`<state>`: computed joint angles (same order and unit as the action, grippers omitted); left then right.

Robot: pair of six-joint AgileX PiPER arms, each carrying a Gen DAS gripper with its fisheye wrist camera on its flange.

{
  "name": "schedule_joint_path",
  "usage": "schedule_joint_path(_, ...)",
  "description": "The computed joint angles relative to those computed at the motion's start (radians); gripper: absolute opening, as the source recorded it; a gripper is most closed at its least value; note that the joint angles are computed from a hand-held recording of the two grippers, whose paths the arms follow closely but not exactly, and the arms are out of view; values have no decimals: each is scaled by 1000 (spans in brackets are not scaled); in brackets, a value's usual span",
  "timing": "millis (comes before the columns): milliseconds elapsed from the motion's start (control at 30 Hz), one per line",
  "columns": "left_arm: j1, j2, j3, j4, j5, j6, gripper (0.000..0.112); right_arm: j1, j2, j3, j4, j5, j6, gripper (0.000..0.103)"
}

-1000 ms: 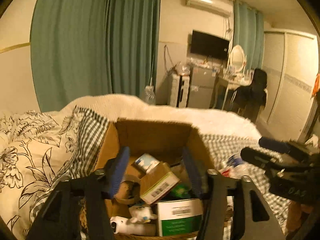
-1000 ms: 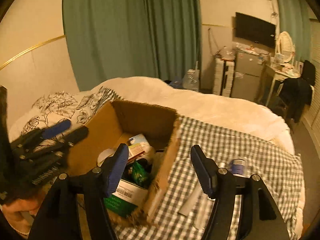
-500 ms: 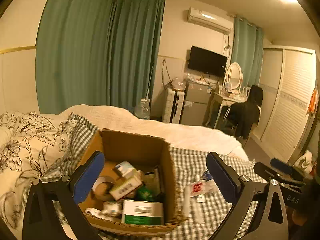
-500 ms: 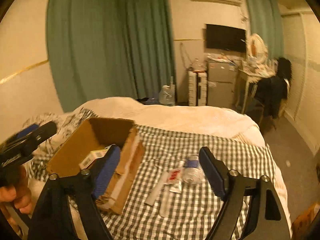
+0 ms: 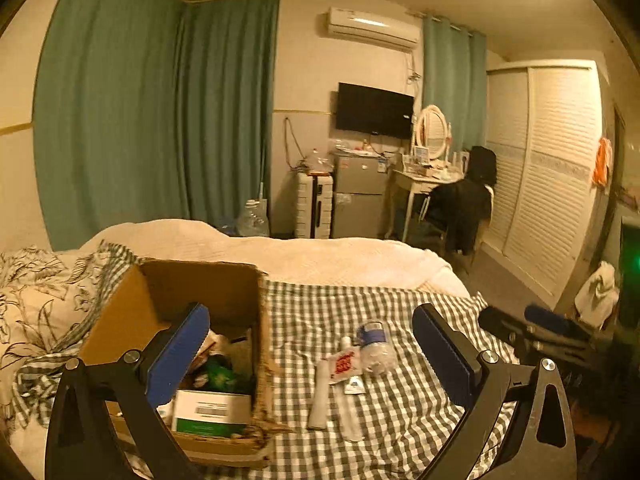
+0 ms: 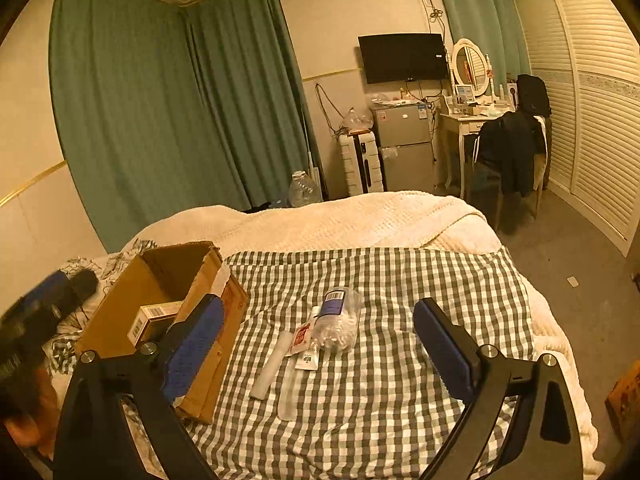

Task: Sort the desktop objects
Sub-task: 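Move both grippers back toward the remaining items on the bed, then grasp the white tube with the left gripper while the right grasps the clear container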

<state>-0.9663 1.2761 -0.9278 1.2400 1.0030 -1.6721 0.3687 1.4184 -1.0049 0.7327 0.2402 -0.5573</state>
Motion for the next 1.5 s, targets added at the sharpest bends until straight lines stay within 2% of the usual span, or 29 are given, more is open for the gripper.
schedule_joint_path(67,11,27,-2,-1,-34,-14,103,-27,-6,6,36,18,-52,96)
schedule_joint_path(233,34,117,7,37,-96,-44,103,-77,12,-34,-28,39,-53,96)
schedule_joint_path(300,54,145,11,54,-132,-53,103,-106,30,-65,-38,89,-80,96)
schedule_joint_path(433,101,209,11,73,-236,-63,103,-147,87,-198,-190,241,56,96)
schedule_joint_path(467,115,228,4,72,-271,-48,103,-149,97,-219,-217,245,79,96)
schedule_joint_path(633,130,314,-24,107,-361,-25,103,-135,151,-284,-244,166,77,96)
schedule_joint_path(767,145,374,-32,96,-386,-14,103,-114,284,-354,-145,73,62,96)
schedule_joint_path(833,167,401,-28,108,-414,-36,103,-94,372,-416,-202,47,139,96)
schedule_joint_path(900,185,443,-23,156,-424,-100,102,-84,428,-440,-184,20,123,96)
schedule_joint_path(1000,220,524,-47,141,-436,-116,96,-95,503,-468,-24,78,-54,96)
schedule_joint_path(1100,273,576,-75,72,-472,-118,92,-110,539,-409,198,70,-283,95)
schedule_joint_path(1233,287,618,-78,111,-455,-198,89,-102,609,-448,158,95,-258,91)
schedule_joint_path(1367,300,677,-122,31,-446,-126,85,-71,642,-491,130,110,-237,90)
schedule_joint_path(1500,337,720,-144,-54,-462,-88,69,-50,692,-553,14,142,-108,90)
